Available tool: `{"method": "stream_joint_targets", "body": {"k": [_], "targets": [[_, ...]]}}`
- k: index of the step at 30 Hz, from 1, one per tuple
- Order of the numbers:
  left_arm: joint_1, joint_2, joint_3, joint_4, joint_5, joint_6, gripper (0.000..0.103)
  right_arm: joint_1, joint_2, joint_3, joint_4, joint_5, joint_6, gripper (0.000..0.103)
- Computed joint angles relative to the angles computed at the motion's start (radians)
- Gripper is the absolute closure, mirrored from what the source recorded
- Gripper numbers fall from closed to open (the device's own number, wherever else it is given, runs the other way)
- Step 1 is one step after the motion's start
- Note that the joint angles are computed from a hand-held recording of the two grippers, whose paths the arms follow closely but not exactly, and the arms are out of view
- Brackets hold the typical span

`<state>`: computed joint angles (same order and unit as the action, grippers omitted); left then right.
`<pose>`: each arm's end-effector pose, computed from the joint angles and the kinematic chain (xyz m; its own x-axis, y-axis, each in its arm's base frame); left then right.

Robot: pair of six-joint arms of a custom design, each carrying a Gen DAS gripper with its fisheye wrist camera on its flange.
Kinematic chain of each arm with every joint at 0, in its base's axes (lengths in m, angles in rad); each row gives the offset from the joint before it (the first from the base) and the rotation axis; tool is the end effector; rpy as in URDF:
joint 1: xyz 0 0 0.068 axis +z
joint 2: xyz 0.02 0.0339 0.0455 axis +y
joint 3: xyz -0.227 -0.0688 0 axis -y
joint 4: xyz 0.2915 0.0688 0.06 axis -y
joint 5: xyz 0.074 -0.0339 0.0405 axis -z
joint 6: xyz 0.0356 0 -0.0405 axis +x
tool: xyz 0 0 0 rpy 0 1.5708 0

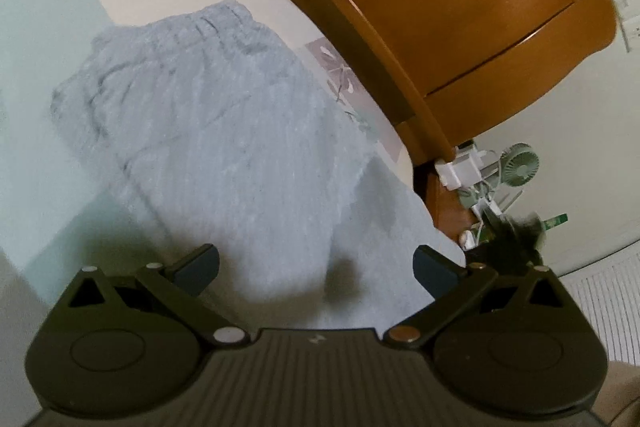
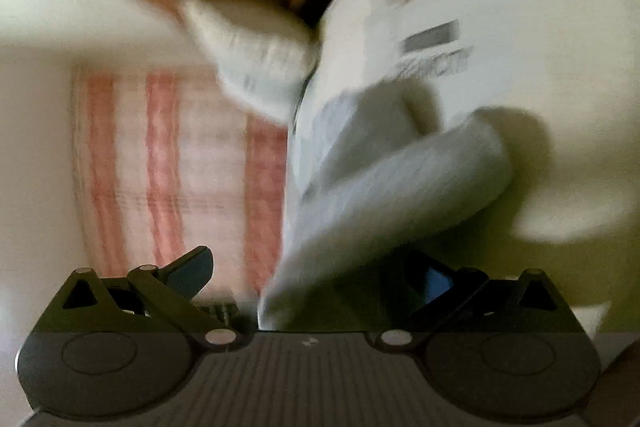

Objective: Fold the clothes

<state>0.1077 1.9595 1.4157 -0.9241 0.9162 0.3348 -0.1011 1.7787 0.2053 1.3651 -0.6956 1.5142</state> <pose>0.3971 0.0145 0.1289 -0.9289 0.1008 -0.3563 0.3397 0.6151 -0.7115 0.2264 0.0000 0.0230 -0.5571 0.8269 0.0770 0.1745 0.0259 0.9843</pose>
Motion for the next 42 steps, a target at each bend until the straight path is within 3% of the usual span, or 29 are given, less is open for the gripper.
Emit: {"method": "stream_joint_targets", "body": {"k": [5,13,16,21,24,25,27,29,31,32,36,38,40,42], "targets": [[0.025,-0.067,-0.085,0.034,-0.001,-0.017,0.001,0.023,-0.017,0.004,-0.06,0.112,0.071,0.0],[0.028,-0.106,-0.134,0.058,0.006,-0.019,0.001,0.021,-0.278,-0.025,-0.32,0.225,-0.068,0.0],[0.034,-0.118,-0.148,0.057,0.002,0.001,0.001,-0.038,-0.356,-0.028,-0.343,0.221,-0.173,0.0],[0.043,-0.116,-0.173,0.087,-0.012,-0.011,0.001,-0.068,-0.397,-0.02,-0.519,0.164,-0.28,0.001],[0.042,-0.107,-0.18,0.102,-0.018,-0.025,0.001,-0.055,-0.31,-0.02,-0.507,0.174,-0.283,0.016],[0.039,-0.106,-0.181,0.105,-0.022,-0.028,0.001,-0.049,-0.275,-0.019,-0.477,0.185,-0.277,0.029],[0.03,-0.107,-0.184,0.11,-0.031,-0.034,0.001,-0.035,-0.24,-0.022,-0.449,0.208,-0.278,0.042],[0.022,-0.114,-0.19,0.114,-0.033,-0.036,0.001,-0.018,-0.308,-0.024,-0.546,0.246,-0.35,0.064],[0.018,-0.124,-0.199,0.118,-0.03,-0.039,0.001,0.005,-0.467,-0.031,-0.724,0.329,-0.481,0.084],[0.016,-0.131,-0.206,0.121,-0.028,-0.041,0.001,0.016,-0.539,-0.03,-0.805,0.373,-0.546,0.088],[0.014,-0.155,-0.233,0.125,-0.021,-0.032,0.001,0.003,-0.655,-0.025,-0.931,0.429,-0.735,0.089],[0.015,-0.17,-0.247,0.127,-0.024,-0.031,0.001,-0.008,-0.565,0.023,-0.95,0.44,-0.78,0.079],[0.019,-0.19,-0.264,0.129,-0.034,-0.036,0.001,-0.027,-0.528,0.029,-0.971,0.423,-0.755,0.076],[0.02,-0.223,-0.29,0.137,-0.049,-0.035,0.001,-0.059,-0.627,-0.047,-0.967,0.378,-0.705,0.069]]}}
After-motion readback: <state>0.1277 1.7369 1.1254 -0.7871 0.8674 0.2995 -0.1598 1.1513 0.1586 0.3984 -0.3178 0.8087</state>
